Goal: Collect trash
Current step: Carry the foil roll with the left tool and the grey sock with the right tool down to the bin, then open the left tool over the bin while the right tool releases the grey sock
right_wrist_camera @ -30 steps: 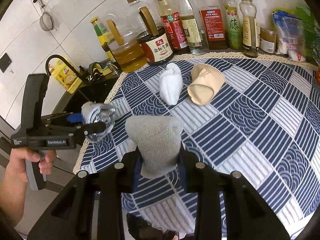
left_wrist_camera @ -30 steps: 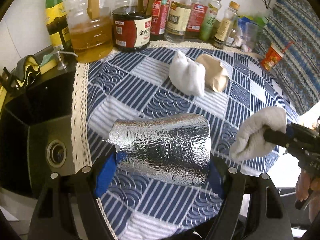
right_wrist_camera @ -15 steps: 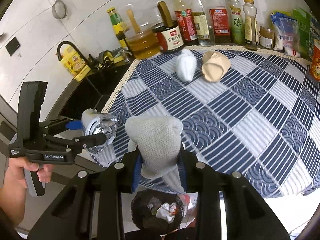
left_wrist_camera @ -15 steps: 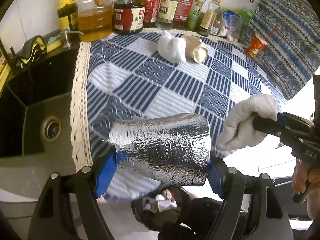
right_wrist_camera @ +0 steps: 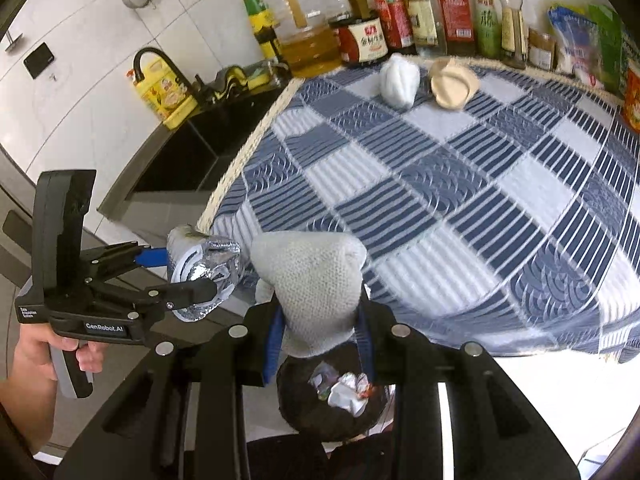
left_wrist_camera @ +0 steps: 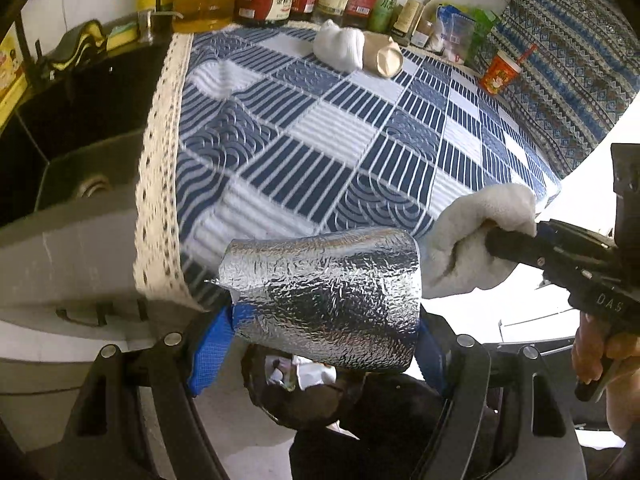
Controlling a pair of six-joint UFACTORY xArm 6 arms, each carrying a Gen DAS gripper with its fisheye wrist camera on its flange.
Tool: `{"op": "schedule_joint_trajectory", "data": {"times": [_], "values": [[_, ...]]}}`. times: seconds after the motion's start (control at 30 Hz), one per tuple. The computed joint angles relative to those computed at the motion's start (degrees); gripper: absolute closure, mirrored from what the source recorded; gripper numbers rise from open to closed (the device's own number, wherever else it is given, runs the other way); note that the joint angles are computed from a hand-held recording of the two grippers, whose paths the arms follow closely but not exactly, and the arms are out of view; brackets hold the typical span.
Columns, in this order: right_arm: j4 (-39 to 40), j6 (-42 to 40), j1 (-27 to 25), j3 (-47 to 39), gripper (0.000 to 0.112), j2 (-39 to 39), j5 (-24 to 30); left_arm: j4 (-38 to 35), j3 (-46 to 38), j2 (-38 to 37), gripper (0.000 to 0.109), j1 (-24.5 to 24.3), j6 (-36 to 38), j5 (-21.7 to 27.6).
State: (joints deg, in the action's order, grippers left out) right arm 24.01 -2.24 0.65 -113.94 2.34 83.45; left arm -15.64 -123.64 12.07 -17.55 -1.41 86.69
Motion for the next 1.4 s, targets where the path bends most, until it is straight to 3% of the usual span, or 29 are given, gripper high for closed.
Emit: {"op": "schedule_joint_trajectory", "data": {"times": [0.33, 0.67, 1.4], "values": [[-1.25, 1.04, 2.67, 14.35, 0.080, -7.66, -1.08, -2.12, 18.90, -10.17, 0.032, 1.26, -0.51, -4.50], [-1.62, 1.26, 4.83, 25.24, 0.080, -11.08, -2.09, -3.19, 32.59, -15.34, 0.032, 0.71, -2.00, -6.51], [-3.21, 2.57, 6.77, 39.13, 0.079, -9.34, -5.24, -1.41, 49.91, -16.92, 0.032, -1.06, -4.62, -10.39]]}}
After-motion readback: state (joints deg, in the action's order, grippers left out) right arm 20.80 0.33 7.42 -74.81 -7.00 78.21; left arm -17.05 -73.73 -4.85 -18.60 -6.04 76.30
